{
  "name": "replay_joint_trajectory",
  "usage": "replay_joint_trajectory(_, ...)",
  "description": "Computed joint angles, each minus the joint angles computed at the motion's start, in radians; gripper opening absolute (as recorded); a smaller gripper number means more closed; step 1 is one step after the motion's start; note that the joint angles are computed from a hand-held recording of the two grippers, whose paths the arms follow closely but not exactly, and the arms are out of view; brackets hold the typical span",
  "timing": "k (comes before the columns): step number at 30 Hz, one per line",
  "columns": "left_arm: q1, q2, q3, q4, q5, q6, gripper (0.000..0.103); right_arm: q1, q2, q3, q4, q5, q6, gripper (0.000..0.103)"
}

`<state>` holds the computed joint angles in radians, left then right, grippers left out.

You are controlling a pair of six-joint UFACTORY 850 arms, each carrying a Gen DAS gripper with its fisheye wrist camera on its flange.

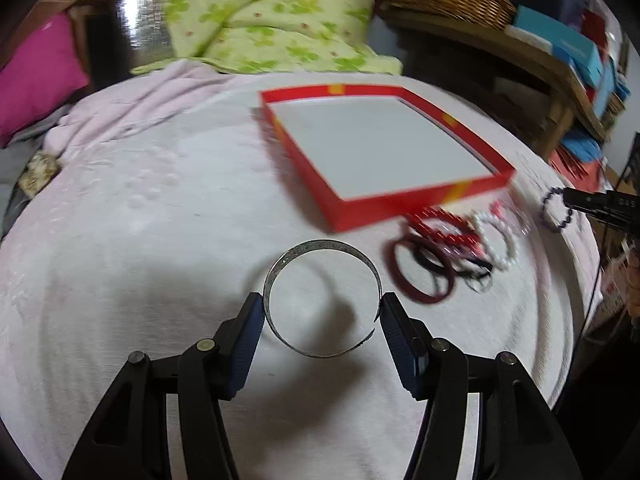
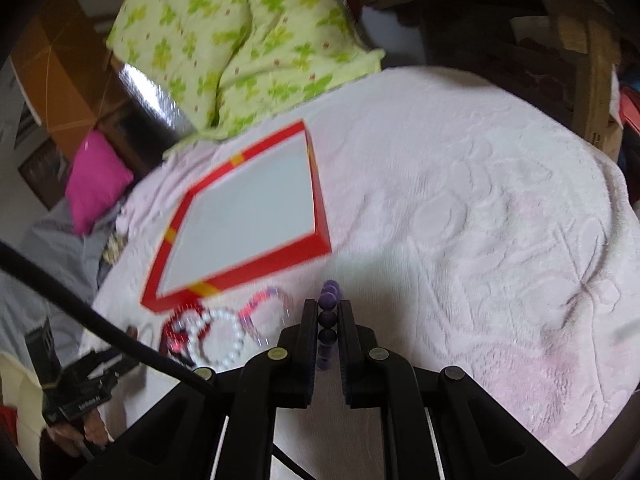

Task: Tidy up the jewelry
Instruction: 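Grasp the silver bangle with the left tool while the right grasps the purple bracelet, then lower the bangle into the red box while the right tool drops the purple bracelet in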

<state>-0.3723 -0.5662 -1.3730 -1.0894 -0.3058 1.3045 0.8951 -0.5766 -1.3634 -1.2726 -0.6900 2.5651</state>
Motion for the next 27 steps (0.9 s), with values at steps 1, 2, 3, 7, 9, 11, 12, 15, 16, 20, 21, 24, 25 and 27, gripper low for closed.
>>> replay_joint_trajectory(1,0.002,0.002,0.0,-0.021,0.007,0.012,0.061,0.0,-0.003,-0.007,-0.01,-0.013,0.014,0.01)
replay_joint_trajectory(2,0.004,0.003,-0.001,-0.047,0.012,0.028,0.061,-0.001,-0.001,-0.008,-0.029,-0.024,0.037,0.01)
replay_joint_trajectory(3,0.006,0.003,-0.007,-0.078,0.015,0.05,0.061,-0.005,-0.001,-0.01,-0.058,-0.028,0.07,0.01)
replay_joint_trajectory(7,-0.004,-0.008,-0.05,-0.126,0.03,0.094,0.061,-0.032,-0.01,-0.037,-0.165,-0.024,0.148,0.01)
replay_joint_trajectory(9,-0.019,-0.027,-0.097,-0.107,0.038,0.075,0.061,-0.05,-0.027,-0.069,-0.212,-0.015,0.162,0.01)
replay_joint_trajectory(11,-0.031,-0.059,-0.163,-0.082,0.018,0.032,0.061,-0.068,-0.051,-0.109,-0.25,0.003,0.166,0.01)
replay_joint_trajectory(12,-0.037,-0.077,-0.196,-0.059,0.009,0.003,0.061,-0.082,-0.072,-0.145,-0.258,0.02,0.152,0.01)
replay_joint_trajectory(15,-0.063,-0.134,-0.285,0.07,0.006,-0.124,0.061,-0.121,-0.134,-0.235,-0.276,0.107,0.136,0.01)
replay_joint_trajectory(16,-0.068,-0.153,-0.311,0.095,-0.003,-0.15,0.061,-0.131,-0.154,-0.262,-0.266,0.13,0.123,0.01)
replay_joint_trajectory(20,-0.085,-0.214,-0.386,0.308,-0.016,-0.364,0.061,-0.171,-0.263,-0.402,-0.155,0.229,0.009,0.01)
replay_joint_trajectory(21,-0.09,-0.232,-0.41,0.369,-0.026,-0.42,0.062,-0.179,-0.282,-0.427,-0.122,0.245,-0.025,0.01)
replay_joint_trajectory(24,-0.097,-0.264,-0.449,0.455,-0.052,-0.491,0.062,-0.197,-0.335,-0.495,0.016,0.275,-0.151,0.01)
replay_joint_trajectory(25,-0.098,-0.271,-0.457,0.469,-0.057,-0.501,0.062,-0.2,-0.34,-0.5,0.033,0.277,-0.166,0.011)
replay_joint_trajectory(27,-0.1,-0.282,-0.472,0.489,-0.062,-0.516,0.062,-0.203,-0.348,-0.515,0.1,0.265,-0.211,0.014)
